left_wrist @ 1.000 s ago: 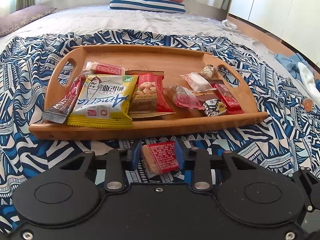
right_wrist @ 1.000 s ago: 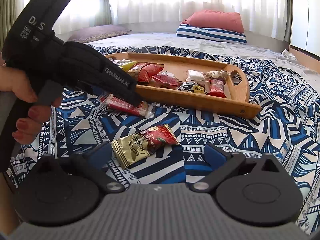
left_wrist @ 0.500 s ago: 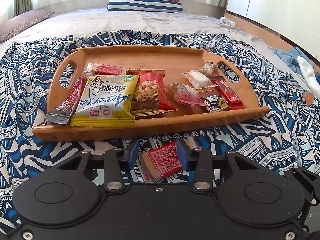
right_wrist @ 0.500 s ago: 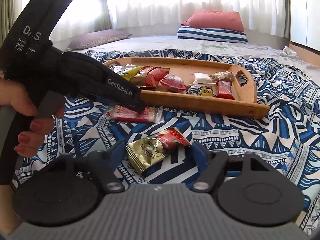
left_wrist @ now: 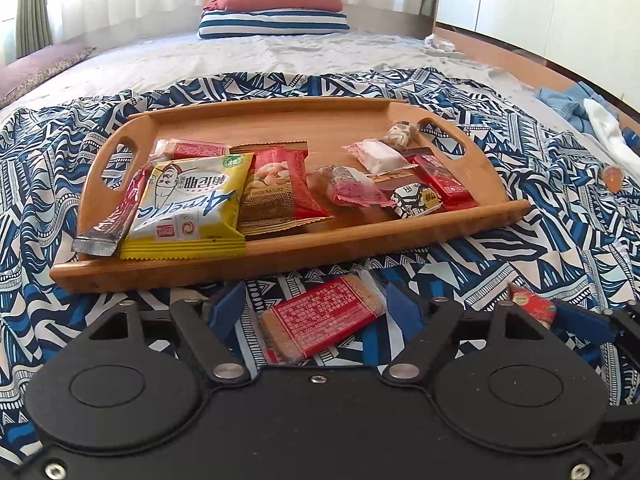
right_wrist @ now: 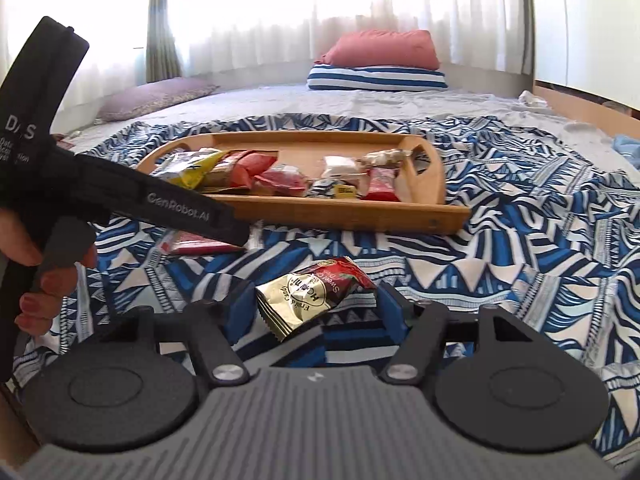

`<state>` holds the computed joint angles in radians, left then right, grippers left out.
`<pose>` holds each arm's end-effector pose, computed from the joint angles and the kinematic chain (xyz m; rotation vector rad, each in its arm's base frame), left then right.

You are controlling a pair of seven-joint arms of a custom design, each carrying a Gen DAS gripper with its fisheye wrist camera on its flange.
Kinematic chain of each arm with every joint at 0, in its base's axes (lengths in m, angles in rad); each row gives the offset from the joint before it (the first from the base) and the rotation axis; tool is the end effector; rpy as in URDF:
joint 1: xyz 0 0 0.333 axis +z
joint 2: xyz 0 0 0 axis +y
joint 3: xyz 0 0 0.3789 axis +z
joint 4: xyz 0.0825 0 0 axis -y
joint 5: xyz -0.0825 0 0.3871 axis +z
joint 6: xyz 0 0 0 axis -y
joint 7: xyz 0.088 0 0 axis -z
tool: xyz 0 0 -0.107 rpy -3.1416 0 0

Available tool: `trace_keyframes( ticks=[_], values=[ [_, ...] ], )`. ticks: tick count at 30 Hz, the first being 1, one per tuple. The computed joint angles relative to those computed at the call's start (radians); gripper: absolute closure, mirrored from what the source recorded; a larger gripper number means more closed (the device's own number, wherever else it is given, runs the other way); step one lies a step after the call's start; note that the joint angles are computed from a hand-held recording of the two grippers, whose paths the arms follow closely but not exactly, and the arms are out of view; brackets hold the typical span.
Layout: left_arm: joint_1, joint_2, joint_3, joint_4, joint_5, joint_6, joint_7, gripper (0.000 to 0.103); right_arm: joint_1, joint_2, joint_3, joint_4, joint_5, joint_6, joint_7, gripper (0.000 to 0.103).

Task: Organize snacks
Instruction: 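Grasp another red biscuit pack with the left tool while the right tool grasps a gold-red packet, then carry both held packets over the wooden tray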

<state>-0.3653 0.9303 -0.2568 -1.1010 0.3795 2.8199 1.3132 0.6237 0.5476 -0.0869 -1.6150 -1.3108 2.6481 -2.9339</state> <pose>0.7535 -0.4391 0.3955 -1.3379 2.2160 -0.9989 0.6259 0.4170 0.3960 -1.5150 1.7596 -0.8643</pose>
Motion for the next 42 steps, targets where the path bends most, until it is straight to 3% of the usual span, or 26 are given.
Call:
trace_keyframes(
  ticks=[4,11,19,42],
  values=[
    [-0.015,0.016,0.009,0.017,-0.004,0.002,-0.019,0.019,0.020,-0.006,-0.009,-0.008,-0.005,-0.082,0.019,0.034],
    [-0.056,0.025,0.063,0.024,0.048,0.016,-0.078,0.018,0.026,-0.010,0.006,-0.014,-0.016,-0.188,0.024,0.033],
    [-0.045,0.011,0.052,0.001,0.065,0.034,-0.082,0.037,0.016,-0.003,0.017,-0.008,-0.016,-0.192,0.025,0.032],
    [-0.017,-0.098,0.062,-0.139,0.134,0.112,-0.128,0.040,0.021,0.003,0.007,0.039,-0.023,-0.188,-0.015,0.032]
  ],
)
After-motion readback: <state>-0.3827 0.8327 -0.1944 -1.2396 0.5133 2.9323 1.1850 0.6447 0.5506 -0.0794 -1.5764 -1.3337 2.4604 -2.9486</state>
